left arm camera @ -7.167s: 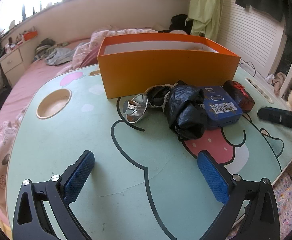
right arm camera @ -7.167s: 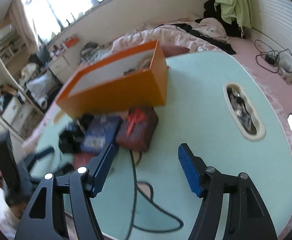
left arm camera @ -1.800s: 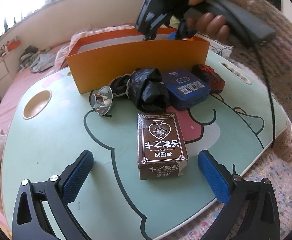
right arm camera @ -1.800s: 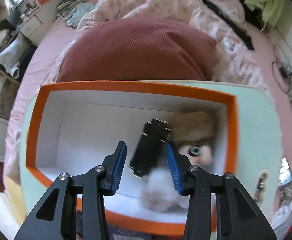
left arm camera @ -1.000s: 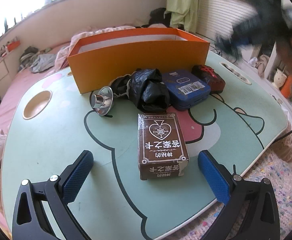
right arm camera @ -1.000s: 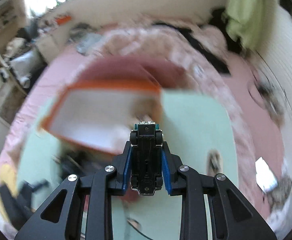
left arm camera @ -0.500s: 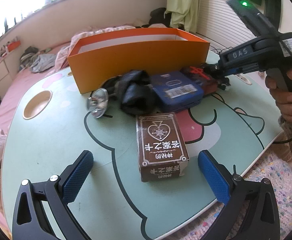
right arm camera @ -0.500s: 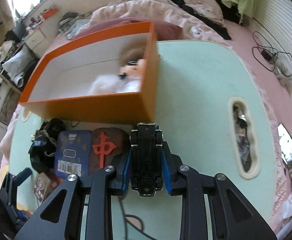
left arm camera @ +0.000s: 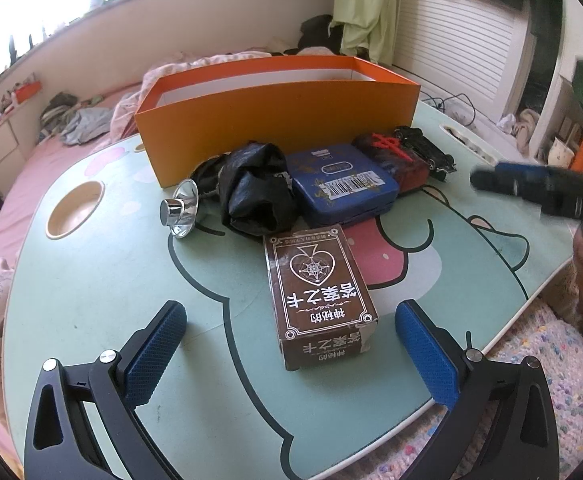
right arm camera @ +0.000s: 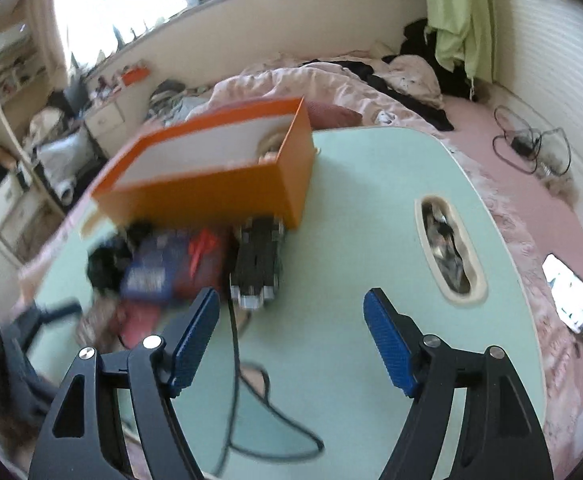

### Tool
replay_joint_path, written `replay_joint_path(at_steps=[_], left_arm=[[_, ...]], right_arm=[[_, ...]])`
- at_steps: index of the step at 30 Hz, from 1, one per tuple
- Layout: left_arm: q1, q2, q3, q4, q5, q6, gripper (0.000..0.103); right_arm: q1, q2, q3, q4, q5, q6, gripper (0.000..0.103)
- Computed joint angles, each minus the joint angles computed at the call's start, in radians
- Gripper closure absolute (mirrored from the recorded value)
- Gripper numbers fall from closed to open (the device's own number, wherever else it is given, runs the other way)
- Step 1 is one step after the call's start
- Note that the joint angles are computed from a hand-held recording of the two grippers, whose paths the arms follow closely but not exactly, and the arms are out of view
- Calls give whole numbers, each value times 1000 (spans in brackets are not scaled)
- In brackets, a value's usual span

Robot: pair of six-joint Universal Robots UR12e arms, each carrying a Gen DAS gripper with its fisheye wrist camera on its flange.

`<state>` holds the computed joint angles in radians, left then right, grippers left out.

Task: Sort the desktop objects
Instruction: 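Lift the black toy car out and set it beside the red box, then reach the left tool into the orange box and grasp the white fluffy pouch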

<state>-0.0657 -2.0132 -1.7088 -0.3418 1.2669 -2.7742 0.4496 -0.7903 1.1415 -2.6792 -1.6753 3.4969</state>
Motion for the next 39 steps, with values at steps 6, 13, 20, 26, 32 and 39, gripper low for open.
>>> replay_joint_path(at_steps=[6,13,20,26,32,39], left_arm=[[-1,0,0,-1,1,0,0],[-1,-1,1,0,2,0,0],[-1,-1,0,3,0,0,0],[7,6,-2,-19,-34,25,0],[30,28,15,-2,-122,8,0],[-7,-42,294,-343,-200,13,0]], right_arm=[[27,21,-3,19,-123,-58,20],[28,33,-4,9,-139,-90,0],[30,27,11,-20,-139,-100,0],[27,23,28,-54,-126,-114,0],[26,22,32,-57,-122,-116,0],[26,20,34,-60,-118,-119,0]])
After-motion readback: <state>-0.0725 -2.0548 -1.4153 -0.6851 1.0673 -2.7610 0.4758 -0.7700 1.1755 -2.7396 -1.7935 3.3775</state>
